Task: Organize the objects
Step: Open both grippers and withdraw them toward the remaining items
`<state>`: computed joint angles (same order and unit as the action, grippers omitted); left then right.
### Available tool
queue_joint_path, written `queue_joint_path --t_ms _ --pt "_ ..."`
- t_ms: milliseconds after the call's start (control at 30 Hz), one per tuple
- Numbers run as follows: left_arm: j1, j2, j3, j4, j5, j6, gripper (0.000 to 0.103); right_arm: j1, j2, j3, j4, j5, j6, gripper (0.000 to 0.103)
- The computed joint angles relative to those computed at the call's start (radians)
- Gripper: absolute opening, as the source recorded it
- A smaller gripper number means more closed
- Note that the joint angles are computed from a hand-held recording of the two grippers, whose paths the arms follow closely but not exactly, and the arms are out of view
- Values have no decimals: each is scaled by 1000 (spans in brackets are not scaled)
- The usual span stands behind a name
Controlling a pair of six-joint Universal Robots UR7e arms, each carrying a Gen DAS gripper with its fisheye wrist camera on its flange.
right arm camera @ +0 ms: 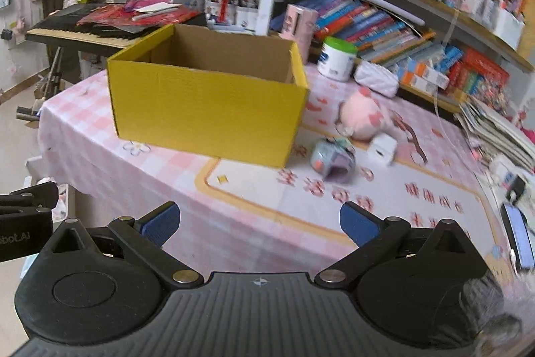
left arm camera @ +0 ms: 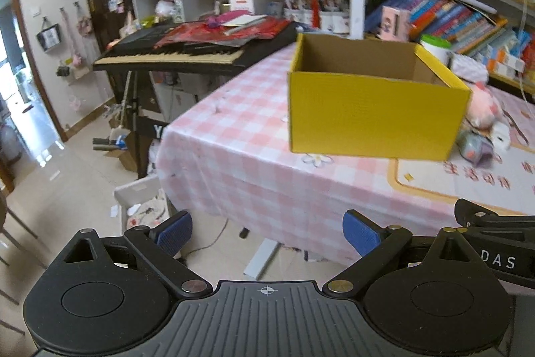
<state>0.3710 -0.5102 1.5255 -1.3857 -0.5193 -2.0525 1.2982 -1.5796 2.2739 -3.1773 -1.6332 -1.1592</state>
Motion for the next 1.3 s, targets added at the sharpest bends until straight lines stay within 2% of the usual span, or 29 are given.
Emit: queue_joint_path --t_ms 500,867,967,1167,1300 --pt "10 88 -31 -433 46 521 98 -98 -41 -34 -55 -50 97 103" --pt "49 214 -181 -672 58 865 98 -126 22 -179 -26 -98 163 103" --pt "57 242 -228 -688 67 916 98 -122 48 -227 -4 -104 178 103" --pt "82 284 -309 -695 75 934 98 -114 98 -314 46 -100 158 103" --pt "98 315 -351 -768 71 994 98 -110 138 -376 77 -105 148 103"
